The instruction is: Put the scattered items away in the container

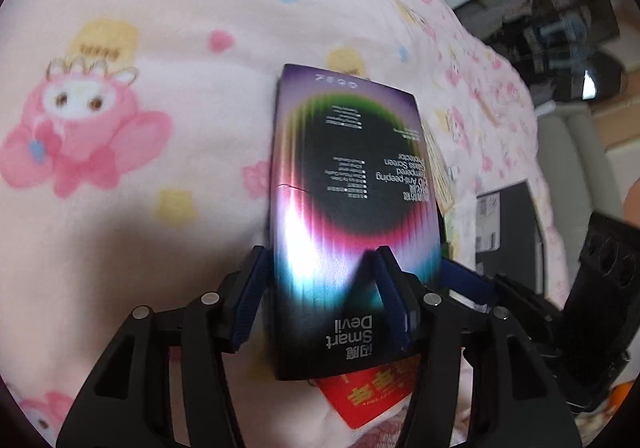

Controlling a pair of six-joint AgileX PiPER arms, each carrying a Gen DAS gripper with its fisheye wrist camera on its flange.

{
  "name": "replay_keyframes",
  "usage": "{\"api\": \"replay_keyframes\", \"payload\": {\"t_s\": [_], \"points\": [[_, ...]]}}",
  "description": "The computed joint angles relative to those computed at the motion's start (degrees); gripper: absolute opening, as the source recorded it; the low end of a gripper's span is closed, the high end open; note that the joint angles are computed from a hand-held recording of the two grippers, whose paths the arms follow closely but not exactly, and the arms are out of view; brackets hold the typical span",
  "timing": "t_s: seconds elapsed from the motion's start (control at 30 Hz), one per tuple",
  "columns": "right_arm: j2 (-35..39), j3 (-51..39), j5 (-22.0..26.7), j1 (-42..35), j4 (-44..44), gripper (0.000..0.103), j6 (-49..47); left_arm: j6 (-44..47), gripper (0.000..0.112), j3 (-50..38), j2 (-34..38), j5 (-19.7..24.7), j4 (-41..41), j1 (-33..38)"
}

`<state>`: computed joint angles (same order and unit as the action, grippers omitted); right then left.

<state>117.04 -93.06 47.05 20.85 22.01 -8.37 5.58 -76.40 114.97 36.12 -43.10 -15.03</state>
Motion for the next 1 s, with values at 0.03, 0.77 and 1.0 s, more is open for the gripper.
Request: {"api": "replay_keyframes", "payload": {"t_s": [0.03, 0.77, 1.0], "points": [[-1.1, 1.2, -0.9, 0.1, -0.6, 0.039, 0.0, -0.2, 0.053, 0.1, -1.0, 0.6, 0.7, -0.3], [-46.9, 35.7, 0.4, -18.6, 5.5, 0.039, -10.6, -26.4, 0.053, -3.0, -16.1, -1.0, 17.2, -27.5], [-54.7, 40.5, 10.0, -39.2, 13.6, 0.039, -25.8, -36.8, 0.053, -20.7, -6.4, 6.6, 28.4, -37.0]]}}
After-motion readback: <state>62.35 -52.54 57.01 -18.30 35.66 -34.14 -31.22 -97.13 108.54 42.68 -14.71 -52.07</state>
